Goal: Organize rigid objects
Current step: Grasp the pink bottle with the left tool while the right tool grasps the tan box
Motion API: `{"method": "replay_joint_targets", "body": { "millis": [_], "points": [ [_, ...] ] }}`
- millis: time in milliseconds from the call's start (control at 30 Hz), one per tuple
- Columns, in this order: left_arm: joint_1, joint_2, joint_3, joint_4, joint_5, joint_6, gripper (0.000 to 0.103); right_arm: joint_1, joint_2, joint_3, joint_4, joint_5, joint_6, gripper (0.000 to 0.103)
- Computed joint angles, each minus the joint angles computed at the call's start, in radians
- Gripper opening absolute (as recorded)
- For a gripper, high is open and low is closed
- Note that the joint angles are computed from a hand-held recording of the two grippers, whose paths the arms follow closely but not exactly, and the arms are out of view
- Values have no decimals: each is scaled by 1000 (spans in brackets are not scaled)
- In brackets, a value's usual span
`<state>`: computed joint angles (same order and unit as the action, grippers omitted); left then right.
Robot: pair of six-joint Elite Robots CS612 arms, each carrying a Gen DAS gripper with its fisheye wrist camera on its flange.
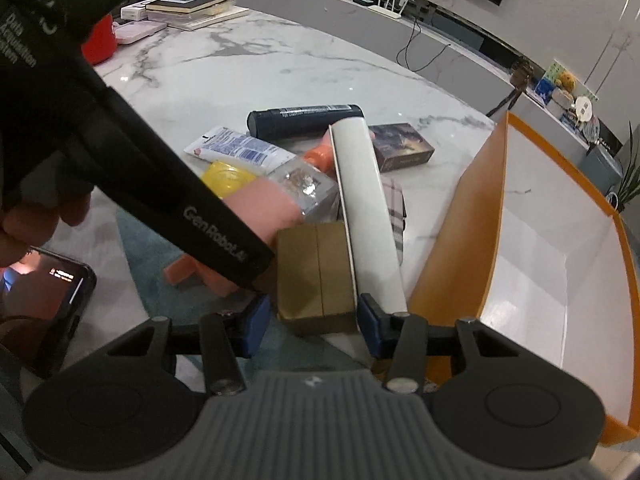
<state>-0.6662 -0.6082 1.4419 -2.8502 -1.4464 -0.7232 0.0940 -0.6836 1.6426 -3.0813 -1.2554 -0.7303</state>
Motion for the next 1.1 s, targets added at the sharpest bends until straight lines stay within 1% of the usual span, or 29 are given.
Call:
{"method": "replay_joint_targets", "body": {
  "millis": [67, 200, 300, 367, 467, 633, 733, 800, 900, 1100],
  "points": [
    [3, -3, 5, -1, -9, -4, 62, 3, 6, -7, 3, -6, 12, 48],
    [2, -17, 17, 24, 4, -13, 61, 11, 17, -15, -10, -3, 20, 49],
    [4, -22, 24, 28, 10, -28, 62, 22, 27, -16, -53, -12, -12, 49],
    [5, -20, 23, 30, 14, -33, 65, 30, 35, -15, -85, -26, -34, 49],
    [4, -13, 17, 38, 20, -23, 66, 41, 49, -13, -142, -47, -74, 49],
    [9, -1, 9, 31, 6, -48, 65, 56, 73, -10, -237, -79, -137, 49],
    [10, 0, 11, 21, 2, -54, 63, 59, 80, -9, -268, -88, -157, 47],
    [10, -2, 14, 18, 3, -58, 63, 56, 76, -9, -257, -82, -145, 46],
    [9, -6, 21, 17, 8, -73, 63, 44, 62, -13, -211, -58, -108, 45],
    [1, -23, 38, -6, 43, -92, 62, 11, 28, -33, -62, 47, 13, 45]
  ]
}}
